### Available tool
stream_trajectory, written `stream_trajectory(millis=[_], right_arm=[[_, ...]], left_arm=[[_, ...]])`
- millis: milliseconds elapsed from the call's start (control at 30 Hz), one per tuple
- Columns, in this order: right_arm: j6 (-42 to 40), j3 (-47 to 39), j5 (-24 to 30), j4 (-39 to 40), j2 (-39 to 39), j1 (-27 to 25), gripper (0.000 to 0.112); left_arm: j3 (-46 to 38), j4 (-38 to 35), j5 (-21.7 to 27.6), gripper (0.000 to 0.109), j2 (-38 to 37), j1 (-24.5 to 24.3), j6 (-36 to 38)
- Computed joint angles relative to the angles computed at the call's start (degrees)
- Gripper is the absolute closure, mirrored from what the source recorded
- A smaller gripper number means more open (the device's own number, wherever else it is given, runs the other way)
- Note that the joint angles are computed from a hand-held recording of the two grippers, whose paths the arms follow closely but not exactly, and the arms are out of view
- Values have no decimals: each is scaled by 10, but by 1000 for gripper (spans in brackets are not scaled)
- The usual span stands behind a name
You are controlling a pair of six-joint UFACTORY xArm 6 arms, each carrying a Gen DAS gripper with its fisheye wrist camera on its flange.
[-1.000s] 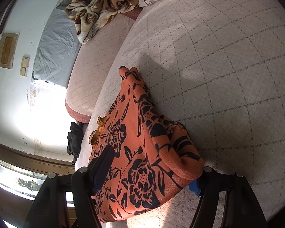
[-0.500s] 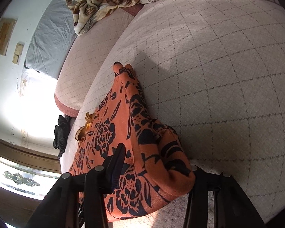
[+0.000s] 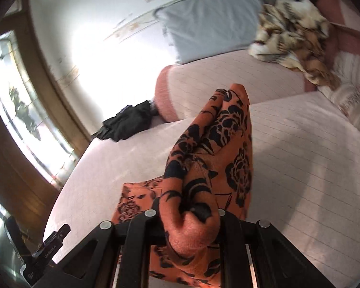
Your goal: Fold small clothes
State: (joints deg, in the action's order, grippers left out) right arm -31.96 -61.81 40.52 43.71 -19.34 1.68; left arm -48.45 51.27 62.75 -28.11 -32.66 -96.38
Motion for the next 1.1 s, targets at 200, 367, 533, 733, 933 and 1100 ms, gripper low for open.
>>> stream_trajectory(millis=[200, 367, 533, 733, 933, 1100], right_arm=[[115, 30, -6, -159, 103, 194, 96], [123, 21, -24, -157, 86, 199, 97], [115, 30, -45, -145, 46, 209, 97], [24, 102, -77, -70, 55, 243, 65], [-50, 117, 24, 73, -8, 158, 40], [-53, 165, 38, 115, -58, 81, 40]], left_arm=[[83, -65, -77, 32, -37, 67, 5], [97, -45, -94, 32, -53, 69, -8], [98, -44, -110, 32, -52, 76, -5], [100, -36, -114, 32, -56, 71, -1], [81, -19, -176, 32, -54, 46, 26], [9, -34, -243, 32, 9, 4, 125]])
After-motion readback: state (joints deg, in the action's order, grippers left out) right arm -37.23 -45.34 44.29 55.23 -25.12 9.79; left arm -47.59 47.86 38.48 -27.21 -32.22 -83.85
